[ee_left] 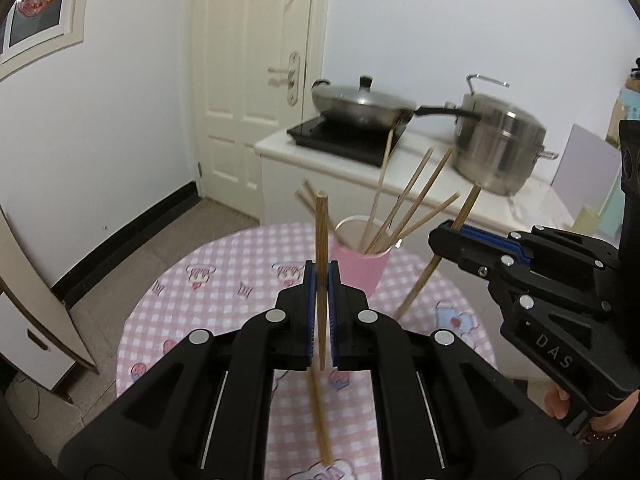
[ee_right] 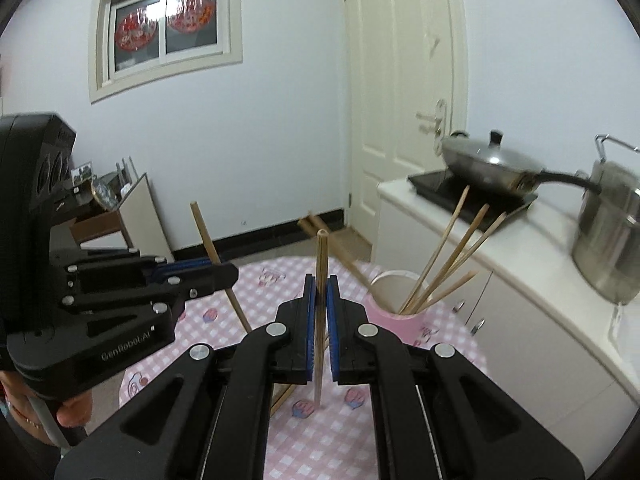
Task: Organize utensils
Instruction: 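Lift both held chopsticks upright and carry them over the pink cup, then lower both chopsticks into the pink cup and open both tools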
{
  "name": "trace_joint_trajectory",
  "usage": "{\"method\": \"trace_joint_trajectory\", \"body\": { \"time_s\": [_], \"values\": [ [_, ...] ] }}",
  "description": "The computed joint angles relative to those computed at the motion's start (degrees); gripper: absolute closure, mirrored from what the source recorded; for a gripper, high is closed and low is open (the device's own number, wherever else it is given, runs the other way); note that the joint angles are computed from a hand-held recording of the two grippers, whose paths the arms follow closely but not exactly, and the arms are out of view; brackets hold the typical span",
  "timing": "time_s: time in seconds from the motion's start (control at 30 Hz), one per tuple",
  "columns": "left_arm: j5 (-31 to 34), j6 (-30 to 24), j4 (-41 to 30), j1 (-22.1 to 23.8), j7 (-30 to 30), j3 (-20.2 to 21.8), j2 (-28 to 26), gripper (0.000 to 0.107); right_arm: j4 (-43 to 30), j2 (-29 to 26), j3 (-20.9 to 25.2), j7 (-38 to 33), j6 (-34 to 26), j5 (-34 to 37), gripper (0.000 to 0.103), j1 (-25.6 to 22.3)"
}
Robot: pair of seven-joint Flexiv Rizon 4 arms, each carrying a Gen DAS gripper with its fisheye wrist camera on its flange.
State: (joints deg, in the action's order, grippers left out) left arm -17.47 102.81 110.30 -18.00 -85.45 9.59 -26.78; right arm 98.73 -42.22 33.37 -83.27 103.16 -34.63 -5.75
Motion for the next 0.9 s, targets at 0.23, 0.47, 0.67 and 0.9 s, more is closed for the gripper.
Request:
{"method": "trace_joint_trajectory", "body": {
  "time_s": [0.23, 0.47, 0.67, 0.9],
  "values": [
    [-2.48, 2.31, -3.89, -0.28, -1.84, -1.41, -2.00, 0.101, -2.44, 0.04, -3.12, 2.71, 4.34, -0.06, 0.099, 1.20],
    [-5.14, 3.94, -8.64, -0.66, -1.69, -1.97, -4.32, 0.101, -5.79, -0.48, -8.55, 7.39, 8.32, -1.76, 0.099, 4.32],
    [-7.20, 3.92, -13.29, -0.78, -2.32, -1.27, -6.74, 0.101, -9.45, -2.27, -10.81, 11.90, 10.16, -4.68, 0.099, 5.43],
    [-9.40, 7.14, -17.17, 0.75, -4.03, -2.89, -10.16, 0.101, -13.13, -3.71, -18.22, 15.50, 14.36, -3.25, 0.099, 10.19]
  ]
}}
